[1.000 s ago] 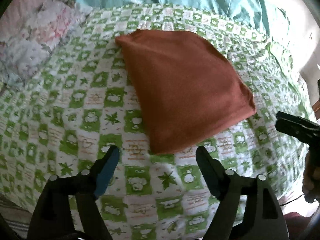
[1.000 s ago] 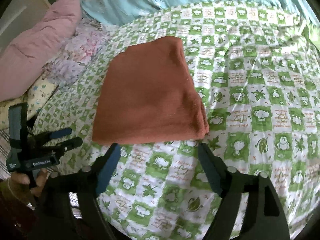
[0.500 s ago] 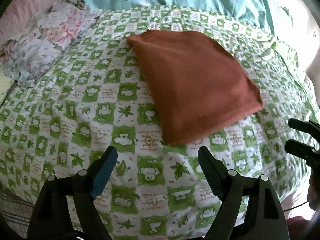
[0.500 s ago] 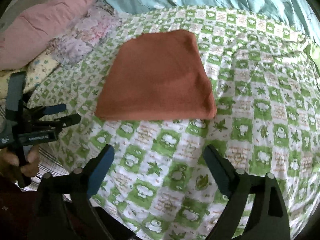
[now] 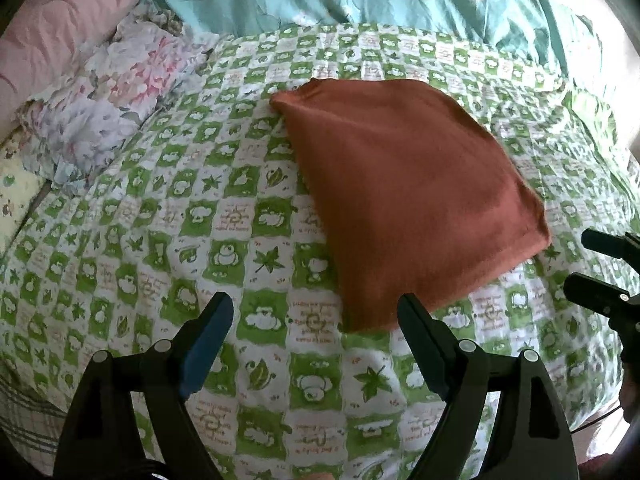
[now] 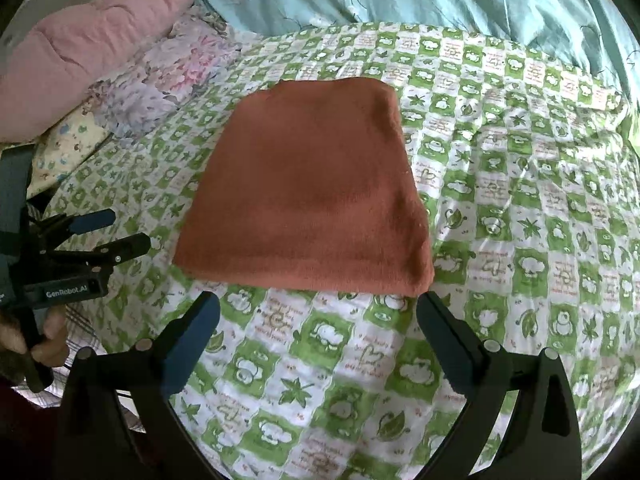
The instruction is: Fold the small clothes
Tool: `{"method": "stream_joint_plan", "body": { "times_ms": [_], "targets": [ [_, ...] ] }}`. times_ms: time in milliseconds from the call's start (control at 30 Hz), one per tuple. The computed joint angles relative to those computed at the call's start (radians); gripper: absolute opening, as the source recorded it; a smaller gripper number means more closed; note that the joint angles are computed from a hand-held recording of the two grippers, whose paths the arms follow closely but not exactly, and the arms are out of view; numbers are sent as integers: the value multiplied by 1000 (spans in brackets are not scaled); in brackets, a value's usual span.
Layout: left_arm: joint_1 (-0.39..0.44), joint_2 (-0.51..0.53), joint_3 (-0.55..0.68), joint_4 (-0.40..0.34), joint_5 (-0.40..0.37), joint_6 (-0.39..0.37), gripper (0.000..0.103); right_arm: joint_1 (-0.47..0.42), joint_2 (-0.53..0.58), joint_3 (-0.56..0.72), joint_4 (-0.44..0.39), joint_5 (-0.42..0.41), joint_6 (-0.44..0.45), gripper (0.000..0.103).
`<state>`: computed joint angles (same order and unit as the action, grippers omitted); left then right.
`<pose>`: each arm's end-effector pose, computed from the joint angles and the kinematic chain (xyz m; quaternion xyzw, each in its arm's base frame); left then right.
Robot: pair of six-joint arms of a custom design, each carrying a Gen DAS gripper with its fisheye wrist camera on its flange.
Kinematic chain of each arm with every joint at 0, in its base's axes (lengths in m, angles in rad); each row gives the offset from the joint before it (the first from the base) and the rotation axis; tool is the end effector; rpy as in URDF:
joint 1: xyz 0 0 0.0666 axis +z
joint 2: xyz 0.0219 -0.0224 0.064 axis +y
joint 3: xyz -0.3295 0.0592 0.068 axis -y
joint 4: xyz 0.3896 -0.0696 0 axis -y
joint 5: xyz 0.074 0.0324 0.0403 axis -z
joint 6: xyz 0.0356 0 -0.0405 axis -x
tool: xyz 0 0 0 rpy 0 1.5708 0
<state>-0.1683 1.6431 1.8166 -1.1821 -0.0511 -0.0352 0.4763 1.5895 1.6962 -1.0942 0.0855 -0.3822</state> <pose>0.5479 -0.0917 0.4288 0.0905 0.9562 0.0060 0.2783 0.4846 0.2462 0.4088 -0.0327 0.9564 0.0823 0.2782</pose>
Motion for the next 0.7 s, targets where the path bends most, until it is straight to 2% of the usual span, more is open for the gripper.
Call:
{"method": "stream_joint_plan", "body": {
  "times_ms": [267, 700],
  "targets": [
    [-18, 85, 100, -48, -26, 2, 85, -21, 67, 58, -10, -40, -1, 99],
    [-26, 175, 206, -59, -51, 2, 86, -47, 156, 162, -30, -78, -4, 99]
  ]
}}
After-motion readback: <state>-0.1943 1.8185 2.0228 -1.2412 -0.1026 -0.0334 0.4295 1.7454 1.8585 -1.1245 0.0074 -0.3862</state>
